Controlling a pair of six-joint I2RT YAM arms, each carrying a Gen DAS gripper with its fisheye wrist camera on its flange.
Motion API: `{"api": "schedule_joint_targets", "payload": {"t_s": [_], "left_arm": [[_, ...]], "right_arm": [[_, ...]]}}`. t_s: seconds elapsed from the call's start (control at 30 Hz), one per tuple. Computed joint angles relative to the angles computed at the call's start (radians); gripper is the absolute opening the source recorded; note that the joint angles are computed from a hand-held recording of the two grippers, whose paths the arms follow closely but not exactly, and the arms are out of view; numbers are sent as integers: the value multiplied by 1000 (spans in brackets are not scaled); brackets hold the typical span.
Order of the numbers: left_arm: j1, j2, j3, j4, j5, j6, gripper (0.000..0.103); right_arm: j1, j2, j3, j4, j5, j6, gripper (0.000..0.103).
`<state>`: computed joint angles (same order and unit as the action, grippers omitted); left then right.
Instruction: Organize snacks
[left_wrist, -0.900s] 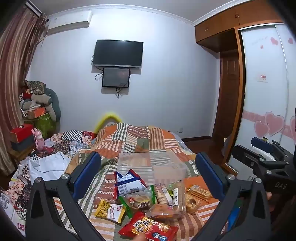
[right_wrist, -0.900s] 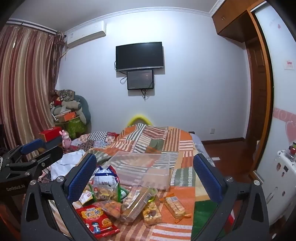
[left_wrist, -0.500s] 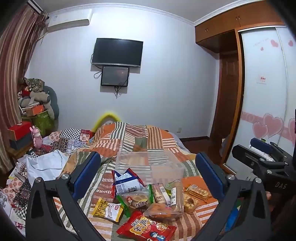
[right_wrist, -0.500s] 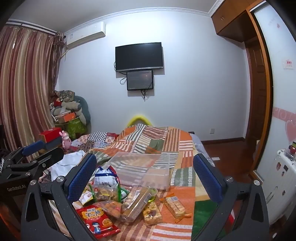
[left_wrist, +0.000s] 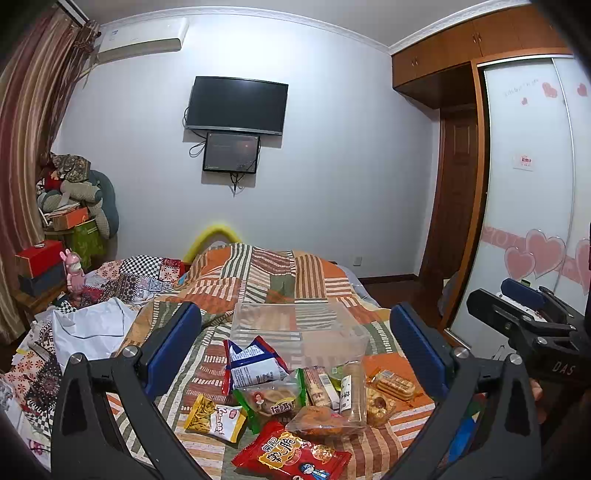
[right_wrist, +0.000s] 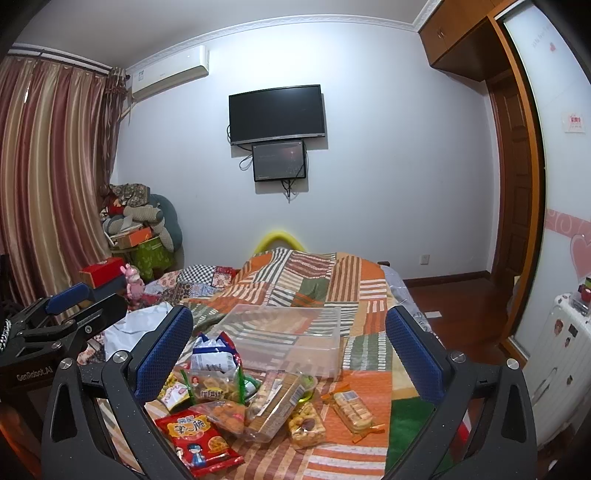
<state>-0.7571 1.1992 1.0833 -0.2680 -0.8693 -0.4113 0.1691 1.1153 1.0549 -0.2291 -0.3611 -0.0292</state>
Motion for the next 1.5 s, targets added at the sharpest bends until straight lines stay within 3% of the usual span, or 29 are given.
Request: {"api": "schedule_joint_targets", "payload": {"t_s": [1.5], "left_arm": [[-6,-1,-5,4,-4,-7,103]], "right_arm": [[27,-9,-21,10,15,9,103]]}}
